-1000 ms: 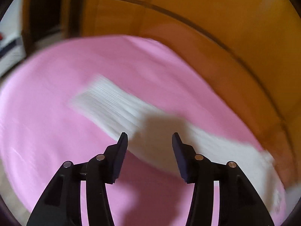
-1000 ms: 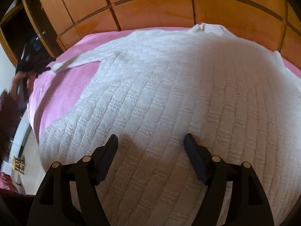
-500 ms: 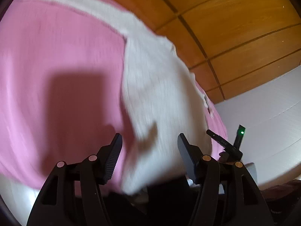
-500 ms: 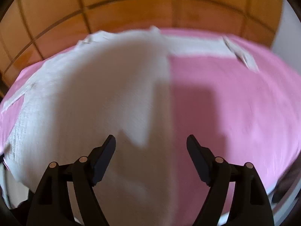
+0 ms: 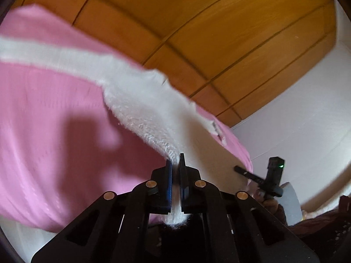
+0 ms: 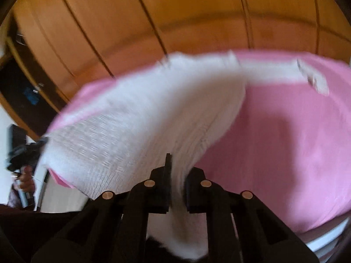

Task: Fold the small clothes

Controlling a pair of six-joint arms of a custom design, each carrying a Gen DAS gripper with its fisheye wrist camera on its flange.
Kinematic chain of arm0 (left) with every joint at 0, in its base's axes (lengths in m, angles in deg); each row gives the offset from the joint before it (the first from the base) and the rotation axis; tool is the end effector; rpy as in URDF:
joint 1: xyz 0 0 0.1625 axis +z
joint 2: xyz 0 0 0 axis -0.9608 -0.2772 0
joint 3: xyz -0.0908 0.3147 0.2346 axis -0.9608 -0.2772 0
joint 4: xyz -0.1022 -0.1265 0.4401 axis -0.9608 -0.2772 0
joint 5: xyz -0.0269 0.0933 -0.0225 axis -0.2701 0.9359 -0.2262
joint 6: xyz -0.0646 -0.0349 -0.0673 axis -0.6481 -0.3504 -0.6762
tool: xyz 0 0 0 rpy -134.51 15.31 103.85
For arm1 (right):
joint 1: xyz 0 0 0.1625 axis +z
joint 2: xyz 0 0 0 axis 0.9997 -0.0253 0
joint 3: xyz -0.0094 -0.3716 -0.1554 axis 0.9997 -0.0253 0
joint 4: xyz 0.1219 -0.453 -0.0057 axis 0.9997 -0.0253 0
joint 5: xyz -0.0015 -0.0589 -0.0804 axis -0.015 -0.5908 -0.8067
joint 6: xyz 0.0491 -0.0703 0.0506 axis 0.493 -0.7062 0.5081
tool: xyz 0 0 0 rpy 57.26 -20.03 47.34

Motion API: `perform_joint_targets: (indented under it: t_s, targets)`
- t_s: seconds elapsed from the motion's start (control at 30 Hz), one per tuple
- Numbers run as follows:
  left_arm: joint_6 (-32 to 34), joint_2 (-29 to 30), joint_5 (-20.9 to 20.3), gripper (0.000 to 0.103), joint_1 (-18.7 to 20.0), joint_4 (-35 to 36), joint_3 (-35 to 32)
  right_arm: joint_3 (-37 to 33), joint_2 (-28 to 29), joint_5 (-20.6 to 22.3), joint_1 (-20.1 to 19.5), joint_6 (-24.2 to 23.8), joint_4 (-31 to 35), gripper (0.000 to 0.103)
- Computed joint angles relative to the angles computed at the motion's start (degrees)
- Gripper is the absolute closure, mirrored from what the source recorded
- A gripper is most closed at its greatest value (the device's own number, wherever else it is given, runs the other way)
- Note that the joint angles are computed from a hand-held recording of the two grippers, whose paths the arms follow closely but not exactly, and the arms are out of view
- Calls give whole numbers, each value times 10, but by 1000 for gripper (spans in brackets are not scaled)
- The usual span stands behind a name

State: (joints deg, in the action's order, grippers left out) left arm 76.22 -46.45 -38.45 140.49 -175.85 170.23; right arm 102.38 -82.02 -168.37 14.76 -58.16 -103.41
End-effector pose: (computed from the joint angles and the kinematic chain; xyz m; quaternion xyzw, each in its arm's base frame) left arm -0.1091 -0.6206 0.3803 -0.0825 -0.9372 0.3367 0.0379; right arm 0.2726 -0.7146 0.3139 0.1862 -0.9367 0.2479 0.1623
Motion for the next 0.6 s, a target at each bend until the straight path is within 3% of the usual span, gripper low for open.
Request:
perform_joint_targets:
  t_s: [0.1,0.17,0.3,0.37,0.47,0.5,0.53,0.6]
  targets:
    - [-11,-22,13,99,-6,32,18,16,-23,13,-3,0,26,95]
    - [-42,-22,22,99,4,59,32,25,-24,-27,-8,8,61,95]
    - [-110,-7,112,99,16,151,36,45,-19,-78,-29,49,93,96]
    - [-142,-2,191,99,7,181,37,44,-11,-91,-31,53,95,96]
    - [-117,-12,217,99,-9,133,45,37,-5,-102,-31,42,103,95]
    - [-101,-10,218,99,-13,111,43,39,-6,-102,-31,44,105,93]
    - [-78,-4,231,99,-23,85,40,33,-4,-98,-33,50,109,85]
    - [-45,12,246,84,-38,67,27,38,-11,-96,-35,64,99,67]
